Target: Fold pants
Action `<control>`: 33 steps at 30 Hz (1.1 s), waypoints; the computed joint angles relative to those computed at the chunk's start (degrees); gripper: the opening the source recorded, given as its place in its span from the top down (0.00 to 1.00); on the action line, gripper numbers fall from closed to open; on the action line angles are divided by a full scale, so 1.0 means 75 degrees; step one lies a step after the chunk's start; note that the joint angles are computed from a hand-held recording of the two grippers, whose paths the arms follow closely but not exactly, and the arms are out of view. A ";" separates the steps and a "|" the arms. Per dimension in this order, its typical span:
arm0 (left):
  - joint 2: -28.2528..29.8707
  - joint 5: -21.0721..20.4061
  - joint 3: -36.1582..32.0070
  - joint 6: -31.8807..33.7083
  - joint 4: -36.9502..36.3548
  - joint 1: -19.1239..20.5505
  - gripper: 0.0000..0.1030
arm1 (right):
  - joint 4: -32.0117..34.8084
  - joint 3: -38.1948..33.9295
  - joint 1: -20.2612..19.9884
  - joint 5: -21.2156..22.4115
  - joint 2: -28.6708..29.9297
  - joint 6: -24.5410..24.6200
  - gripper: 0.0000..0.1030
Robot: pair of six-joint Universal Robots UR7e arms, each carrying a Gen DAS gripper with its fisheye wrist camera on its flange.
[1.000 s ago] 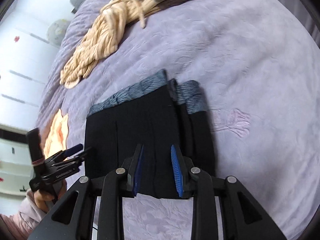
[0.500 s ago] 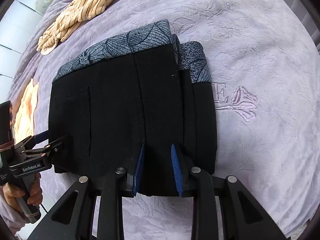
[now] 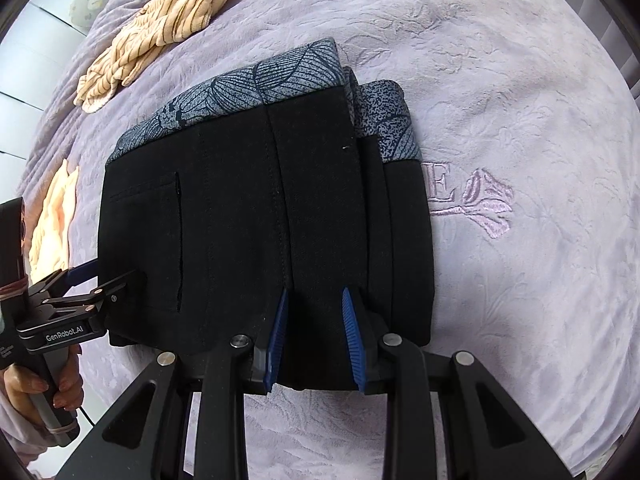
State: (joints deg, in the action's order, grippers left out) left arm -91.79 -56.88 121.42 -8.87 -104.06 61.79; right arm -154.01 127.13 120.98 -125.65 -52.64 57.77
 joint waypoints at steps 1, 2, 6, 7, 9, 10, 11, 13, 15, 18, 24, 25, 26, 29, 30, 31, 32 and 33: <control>0.0015 -0.0015 -0.0039 -0.0029 0.0034 -0.0004 0.01 | -0.0008 0.0000 -0.0004 0.0005 0.0003 -0.0002 0.70; 0.0019 -0.0026 -0.0042 -0.0065 0.0052 -0.0019 0.01 | -0.0014 0.0011 -0.0011 0.0009 -0.0007 -0.0024 0.70; 0.0037 -0.0031 -0.0029 -0.0159 0.0081 -0.0041 0.01 | -0.0038 0.0018 -0.0025 0.0015 -0.0012 -0.0042 0.70; 0.0054 -0.0037 -0.0036 -0.0201 0.0102 -0.0038 0.01 | -0.0055 0.0025 -0.0025 0.0016 -0.0012 -0.0035 0.70; 0.0080 -0.0022 0.0027 -0.0127 -0.0017 0.0090 0.01 | -0.0068 0.0033 -0.0033 0.0017 -0.0019 -0.0040 0.70; 0.0084 -0.0031 0.0016 -0.0132 -0.0007 0.0103 0.01 | -0.0077 0.0042 -0.0034 0.0015 -0.0026 -0.0039 0.70; 0.0094 -0.0045 0.0008 -0.0139 0.0000 0.0110 0.01 | -0.0084 0.0048 -0.0036 0.0013 -0.0030 -0.0039 0.70; 0.0109 -0.0069 -0.0003 -0.0147 0.0006 0.0122 0.01 | -0.0110 0.0065 -0.0032 0.0009 -0.0036 -0.0027 0.70; 0.0127 -0.0080 -0.0011 -0.0148 0.0005 0.0138 0.01 | -0.0130 0.0080 -0.0034 0.0009 -0.0054 -0.0036 0.70; 0.0146 -0.0054 0.0000 -0.0100 -0.0056 0.0162 0.01 | -0.0160 0.0106 -0.0030 0.0013 -0.0079 -0.0043 0.70; 0.0159 -0.0029 0.0017 -0.0064 -0.0134 0.0163 0.01 | -0.0606 0.0200 0.0015 -0.0236 -0.0411 -0.0227 0.68; 0.0157 -0.0024 0.0021 -0.0074 -0.0132 0.0150 0.01 | -0.0609 0.0180 -0.0020 -0.0328 -0.0467 -0.0278 0.61; 0.0153 -0.0012 0.0030 -0.0075 -0.0133 0.0137 0.01 | -0.0469 0.0100 -0.0117 -0.0412 -0.0538 -0.0313 0.57; 0.0125 0.0050 0.0066 -0.0090 -0.0125 0.0069 0.01 | -0.0377 -0.0150 -0.0301 -0.0664 -0.0520 -0.0674 0.54; 0.0113 0.0055 0.0057 -0.0129 -0.0078 0.0026 0.01 | -0.0302 -0.0246 -0.0339 -0.0758 -0.0469 -0.0782 0.54; 0.0111 0.0059 0.0057 -0.0136 -0.0065 0.0012 0.01 | -0.0065 -0.0367 -0.0384 -0.0837 -0.0407 -0.0784 0.54; 0.0118 0.0038 0.0049 -0.0142 -0.0045 0.0008 0.01 | 0.0484 -0.0542 -0.0472 -0.0862 -0.0330 -0.0617 0.54; 0.0133 0.0021 0.0038 -0.0171 -0.0013 0.0001 0.01 | 0.1168 -0.0711 -0.0625 -0.0716 -0.0247 -0.0389 0.52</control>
